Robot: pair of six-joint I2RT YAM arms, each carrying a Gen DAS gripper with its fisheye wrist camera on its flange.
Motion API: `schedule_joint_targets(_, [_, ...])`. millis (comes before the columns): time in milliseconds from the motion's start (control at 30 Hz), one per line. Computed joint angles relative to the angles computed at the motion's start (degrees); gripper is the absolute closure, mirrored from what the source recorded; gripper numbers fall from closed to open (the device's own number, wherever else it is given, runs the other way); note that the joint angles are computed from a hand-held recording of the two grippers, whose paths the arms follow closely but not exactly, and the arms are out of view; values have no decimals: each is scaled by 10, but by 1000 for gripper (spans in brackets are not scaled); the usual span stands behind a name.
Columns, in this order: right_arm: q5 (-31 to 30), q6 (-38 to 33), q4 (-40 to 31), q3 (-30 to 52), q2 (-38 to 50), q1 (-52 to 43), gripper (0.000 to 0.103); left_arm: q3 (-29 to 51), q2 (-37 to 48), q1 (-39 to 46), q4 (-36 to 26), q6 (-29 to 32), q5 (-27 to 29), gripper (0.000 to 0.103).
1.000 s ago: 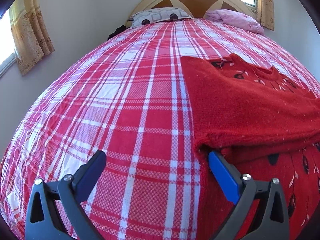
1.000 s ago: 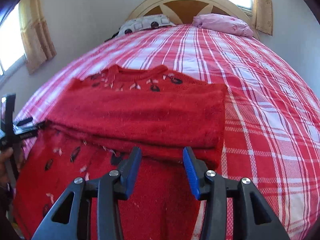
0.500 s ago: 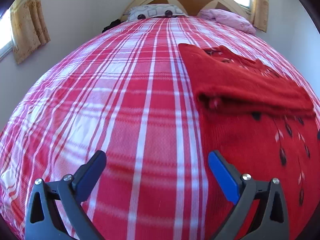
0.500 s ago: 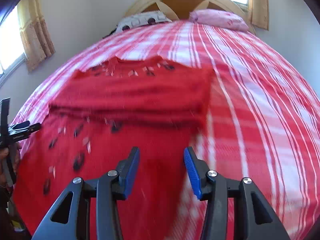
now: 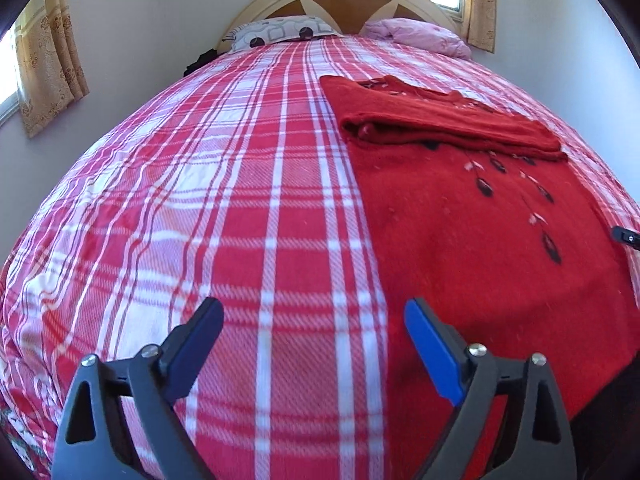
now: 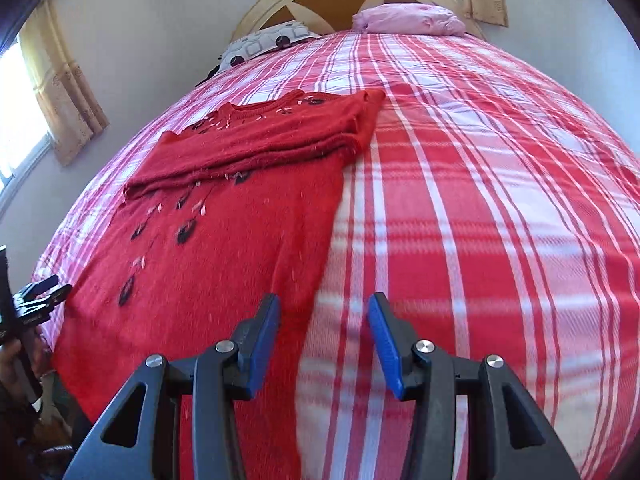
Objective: Fold small clothes
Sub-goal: 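Move both grippers to the sweater hem and grasp it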
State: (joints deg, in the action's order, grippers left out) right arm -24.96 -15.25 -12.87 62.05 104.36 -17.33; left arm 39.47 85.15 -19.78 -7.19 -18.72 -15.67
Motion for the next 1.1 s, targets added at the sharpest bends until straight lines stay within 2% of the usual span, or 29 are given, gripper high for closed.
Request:
schedule_joint_targets(100, [-8, 11, 9, -41, -30, -13, 56, -28, -37, -29, -11, -10, 1, 25])
schedule_joint_targets(167, [-40, 0, -36, -47, -48, -29, 56, -50, -68, -45, -13, -15, 6, 34])
schedule_joint_targets(233, [-77, -15, -85, -47, -58, -44, 56, -69, -101, -63, -25, -27, 4, 34])
schedule_joint_targets(300, [-84, -31, -107, -73, -84, -53, 56, -83, -125, -78, -33, -37, 3, 34])
schedule_joint_targets(400, [-81, -64, -115, -119, -125, -64, 56, -92, -139, -97, -41, -57, 9, 40])
schedule_joint_targets(467, [-85, -84, -130, -140, -135, -76, 56, -96, -133, -101, -40, -68, 24, 49])
schedule_joint_targets(567, [-97, -108, -130, -167, -151, -94, 56, -104, -120, -110, -32, -85, 43, 52])
schedule_joint_targets(633, [-94, -122, -137, -177, -162, -100, 56, -112, -128, -125, -28, -96, 28, 53])
schedule_joint_targets(800, [-104, -156, -150, -191, -168, -109, 56, -119, -144, -127, -39, -116, 36, 53])
schedule_joint_targets(900, [-102, -163, -147, -198, -175, -108, 56, -124, -154, -129, -43, -121, 47, 60])
schedule_joint_targets(967, [-114, -166, -157, -195, -171, -110, 56, -129, -159, -130, -39, -122, 58, 71])
schedule_joint_targets(1067, [-121, -169, -160, -198, -172, -112, 56, -135, -167, -138, -29, -121, 65, 80])
schedule_joint_targets(1100, [-122, -172, -160, -199, -173, -112, 56, -137, -166, -145, -26, -119, 55, 80])
